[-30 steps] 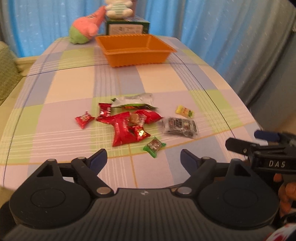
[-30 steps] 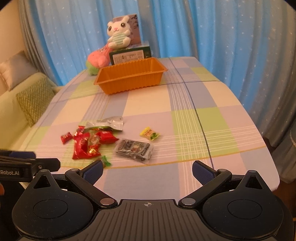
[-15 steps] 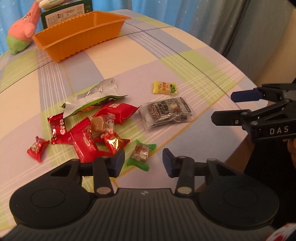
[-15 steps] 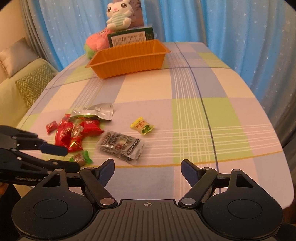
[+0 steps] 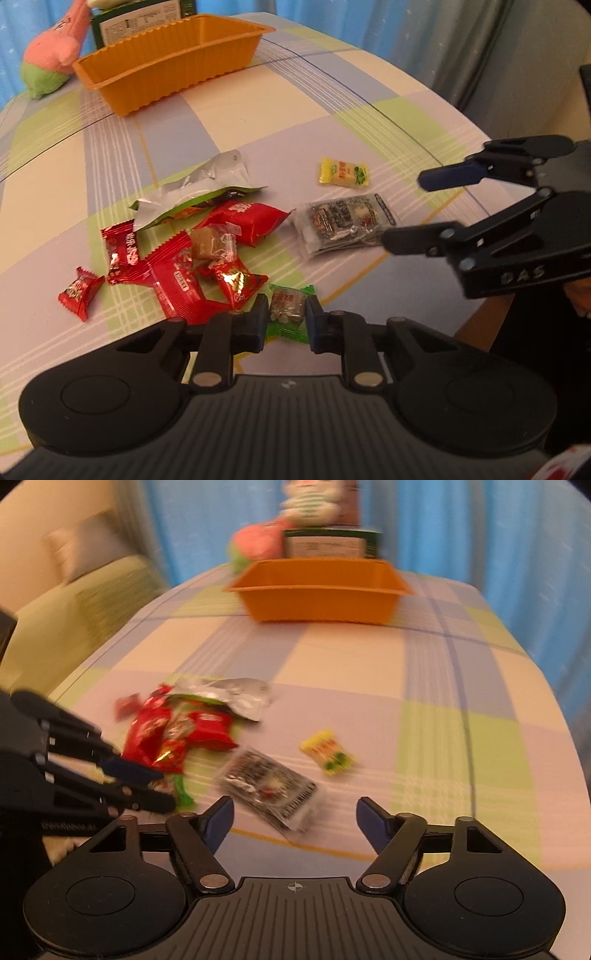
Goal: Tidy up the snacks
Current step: 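Grasp the green-wrapped candy with the left tool while the right tool grasps the clear snack packet, then carry both held candies over the orange tray with both tools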
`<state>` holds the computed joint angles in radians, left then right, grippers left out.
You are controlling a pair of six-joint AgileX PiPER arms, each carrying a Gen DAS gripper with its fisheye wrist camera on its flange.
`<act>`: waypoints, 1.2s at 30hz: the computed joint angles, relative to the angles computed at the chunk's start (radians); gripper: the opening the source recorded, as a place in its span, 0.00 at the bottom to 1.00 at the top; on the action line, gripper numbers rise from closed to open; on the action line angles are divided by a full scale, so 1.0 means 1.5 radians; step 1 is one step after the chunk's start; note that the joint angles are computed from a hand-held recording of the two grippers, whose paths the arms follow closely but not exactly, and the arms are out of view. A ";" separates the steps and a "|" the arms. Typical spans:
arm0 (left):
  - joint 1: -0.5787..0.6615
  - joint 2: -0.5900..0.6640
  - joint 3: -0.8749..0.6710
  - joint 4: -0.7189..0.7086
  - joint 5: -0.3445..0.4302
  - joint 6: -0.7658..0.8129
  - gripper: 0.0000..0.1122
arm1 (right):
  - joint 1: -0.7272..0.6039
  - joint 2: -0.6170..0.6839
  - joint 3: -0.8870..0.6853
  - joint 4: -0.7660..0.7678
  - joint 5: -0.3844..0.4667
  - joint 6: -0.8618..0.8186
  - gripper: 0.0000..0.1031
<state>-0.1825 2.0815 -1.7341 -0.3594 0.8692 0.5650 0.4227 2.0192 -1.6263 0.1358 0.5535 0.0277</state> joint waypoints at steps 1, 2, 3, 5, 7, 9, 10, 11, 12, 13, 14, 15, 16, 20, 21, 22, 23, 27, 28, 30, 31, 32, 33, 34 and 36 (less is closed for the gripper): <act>0.004 -0.006 0.003 -0.007 -0.001 -0.002 0.17 | -0.003 0.013 -0.019 0.026 0.009 -0.050 0.67; 0.007 -0.013 0.007 -0.013 -0.001 -0.007 0.17 | -0.007 0.027 -0.037 0.050 0.019 -0.096 0.66; 0.010 -0.017 0.008 -0.017 -0.002 -0.010 0.17 | -0.010 0.043 -0.059 0.073 0.032 -0.144 0.65; 0.015 -0.026 0.014 -0.022 -0.006 -0.017 0.17 | -0.017 0.078 -0.107 0.103 0.065 -0.220 0.61; 0.017 -0.034 0.019 -0.025 -0.010 -0.022 0.17 | -0.022 0.112 -0.155 0.120 0.095 -0.266 0.60; 0.019 -0.037 0.021 -0.027 -0.013 -0.025 0.17 | -0.026 0.139 -0.194 0.127 0.116 -0.295 0.59; 0.020 -0.038 0.022 -0.030 -0.014 -0.025 0.17 | -0.025 0.153 -0.216 0.120 0.131 -0.297 0.58; 0.021 -0.040 0.025 -0.032 -0.014 -0.028 0.17 | -0.027 0.164 -0.234 0.120 0.149 -0.305 0.57; 0.022 -0.041 0.027 -0.034 -0.015 -0.028 0.17 | -0.027 0.174 -0.250 0.120 0.161 -0.308 0.56; 0.022 -0.043 0.033 -0.035 -0.018 -0.030 0.17 | -0.026 0.184 -0.266 0.110 0.172 -0.305 0.52; 0.023 -0.044 0.034 -0.036 -0.019 -0.033 0.17 | -0.023 0.189 -0.273 0.095 0.178 -0.297 0.46; 0.024 -0.045 0.036 -0.038 -0.021 -0.036 0.17 | -0.023 0.186 -0.268 0.102 0.174 -0.296 0.42; 0.026 -0.045 0.037 -0.042 -0.021 -0.037 0.17 | -0.023 0.184 -0.265 0.104 0.176 -0.284 0.40; 0.030 -0.051 0.049 -0.043 -0.029 -0.050 0.17 | -0.009 0.144 -0.194 0.080 0.129 -0.218 0.38; 0.031 -0.054 0.052 -0.042 -0.031 -0.054 0.17 | -0.006 0.131 -0.173 0.078 0.118 -0.196 0.38; 0.032 -0.057 0.055 -0.043 -0.035 -0.057 0.17 | -0.003 0.118 -0.152 0.078 0.106 -0.173 0.37; 0.033 -0.060 0.057 -0.043 -0.036 -0.062 0.17 | -0.001 0.105 -0.134 0.079 0.095 -0.152 0.37; 0.036 -0.067 0.054 -0.043 -0.040 -0.083 0.17 | 0.006 0.055 -0.071 0.078 0.044 -0.066 0.37; 0.035 -0.068 0.050 -0.039 -0.043 -0.089 0.17 | 0.006 0.044 -0.061 0.077 0.032 -0.050 0.37; 0.034 -0.067 0.036 -0.032 -0.044 -0.103 0.17 | 0.007 0.027 -0.057 0.062 0.018 -0.016 0.37; 0.034 -0.063 0.025 -0.029 -0.043 -0.109 0.17 | 0.006 0.023 -0.061 0.053 0.015 -0.002 0.37; 0.034 -0.059 0.012 -0.027 -0.042 -0.116 0.17 | 0.004 0.023 -0.072 0.047 0.015 0.010 0.37; 0.033 -0.053 -0.005 -0.023 -0.040 -0.123 0.17 | 0.001 0.025 -0.087 0.041 0.020 0.019 0.37; 0.032 -0.045 -0.026 -0.018 -0.037 -0.132 0.17 | -0.001 0.031 -0.109 0.032 0.028 0.031 0.37; 0.031 -0.022 -0.078 -0.010 -0.025 -0.151 0.17 | -0.006 0.046 -0.154 0.012 0.043 0.049 0.37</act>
